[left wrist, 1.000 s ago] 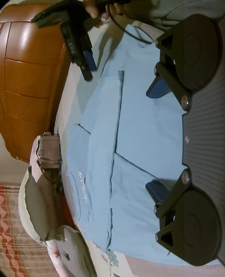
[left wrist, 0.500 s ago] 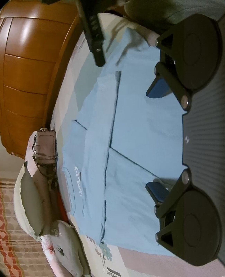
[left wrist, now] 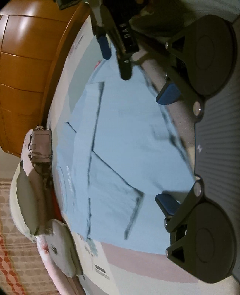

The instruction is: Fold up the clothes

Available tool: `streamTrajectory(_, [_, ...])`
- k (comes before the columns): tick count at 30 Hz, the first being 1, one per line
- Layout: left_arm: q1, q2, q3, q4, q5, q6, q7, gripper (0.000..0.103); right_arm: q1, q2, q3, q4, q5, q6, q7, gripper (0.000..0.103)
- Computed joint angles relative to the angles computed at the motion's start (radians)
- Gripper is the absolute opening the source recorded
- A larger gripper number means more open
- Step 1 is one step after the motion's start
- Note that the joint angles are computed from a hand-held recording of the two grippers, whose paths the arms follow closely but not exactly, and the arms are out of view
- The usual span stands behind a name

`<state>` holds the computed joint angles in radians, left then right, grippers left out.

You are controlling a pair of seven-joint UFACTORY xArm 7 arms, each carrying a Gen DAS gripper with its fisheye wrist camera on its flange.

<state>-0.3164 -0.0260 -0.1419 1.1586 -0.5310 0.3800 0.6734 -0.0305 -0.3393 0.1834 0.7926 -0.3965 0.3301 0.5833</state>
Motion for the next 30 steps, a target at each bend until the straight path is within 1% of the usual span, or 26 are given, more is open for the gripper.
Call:
streamTrajectory(2, [0.005,-0.020,0.002,-0.017,0.035,-0.002,-0.033,0.102,0.011,-0.019,-0.009,-0.023,0.006,-0.015,-0.016,0.103])
streamTrajectory(4, [0.007,-0.031,0.006,-0.022,0.067,-0.010,-0.059,0.102,0.067,-0.047,-0.054,-0.032,0.075,0.027,-0.108,0.103])
streamTrajectory(5, [0.008,-0.037,0.007,-0.024,0.083,-0.013,-0.072,0.102,0.102,-0.064,-0.080,-0.026,0.123,0.073,-0.168,0.103])
streamTrajectory(7, [0.009,-0.038,0.012,-0.017,0.099,-0.018,-0.096,0.102,0.103,-0.098,-0.076,-0.033,0.138,0.097,-0.214,0.103])
streamTrajectory(9, [0.009,-0.022,0.017,0.008,0.084,-0.018,-0.117,0.102,0.065,-0.135,-0.055,-0.057,0.127,0.054,-0.195,0.103])
streamTrajectory(11, [0.010,0.007,0.012,0.036,0.085,-0.016,-0.146,0.102,0.012,-0.130,-0.027,-0.051,0.110,0.021,-0.157,0.103])
streamTrajectory(13, [0.013,0.038,0.005,0.065,0.089,-0.013,-0.177,0.102,-0.045,-0.092,0.009,-0.020,0.074,0.016,-0.110,0.103])
streamTrajectory(14, [0.015,0.054,0.001,0.079,0.091,-0.012,-0.193,0.102,-0.054,-0.070,0.016,-0.004,0.060,0.029,-0.103,0.103])
streamTrajectory(16, [0.018,0.067,-0.003,0.082,0.148,0.005,-0.253,0.102,-0.044,-0.032,0.013,0.019,0.044,0.062,-0.113,0.103])
streamTrajectory(17, [0.019,0.059,-0.005,0.057,0.177,-0.019,-0.268,0.102,-0.038,-0.025,0.015,0.023,0.031,0.088,-0.116,0.103])
streamTrajectory(18, [0.020,0.044,-0.006,0.026,0.199,-0.050,-0.264,0.102,-0.039,-0.033,0.019,0.013,0.010,0.100,-0.102,0.103])
streamTrajectory(19, [0.024,0.030,-0.006,0.008,0.182,-0.054,-0.246,0.102,-0.026,-0.055,0.003,-0.007,0.004,0.099,-0.086,0.103])
streamTrajectory(21, [0.030,0.011,0.001,0.002,0.193,-0.022,-0.265,0.102,-0.027,-0.093,0.003,-0.008,0.019,0.183,-0.081,0.103])
streamTrajectory(22, [0.033,0.005,0.002,0.004,0.236,-0.008,-0.293,0.102,-0.031,-0.111,0.006,-0.008,0.011,0.220,-0.073,0.103])
streamTrajectory(23, [0.033,0.001,0.002,0.005,0.270,-0.004,-0.307,0.102,-0.048,-0.131,0.023,-0.014,-0.029,0.243,-0.057,0.103])
streamTrajectory(24, [0.029,-0.002,0.000,0.001,0.278,-0.015,-0.298,0.102,-0.058,-0.150,0.031,-0.020,-0.058,0.259,-0.048,0.103])
streamTrajectory(26, [0.019,-0.007,-0.004,-0.003,0.267,-0.037,-0.267,0.102,-0.047,-0.182,0.016,-0.041,-0.067,0.258,-0.061,0.103])
streamTrajectory(30, [-0.007,-0.007,-0.012,0.008,0.198,-0.041,-0.211,0.102,-0.014,-0.192,-0.009,-0.071,-0.047,0.186,-0.119,0.103])
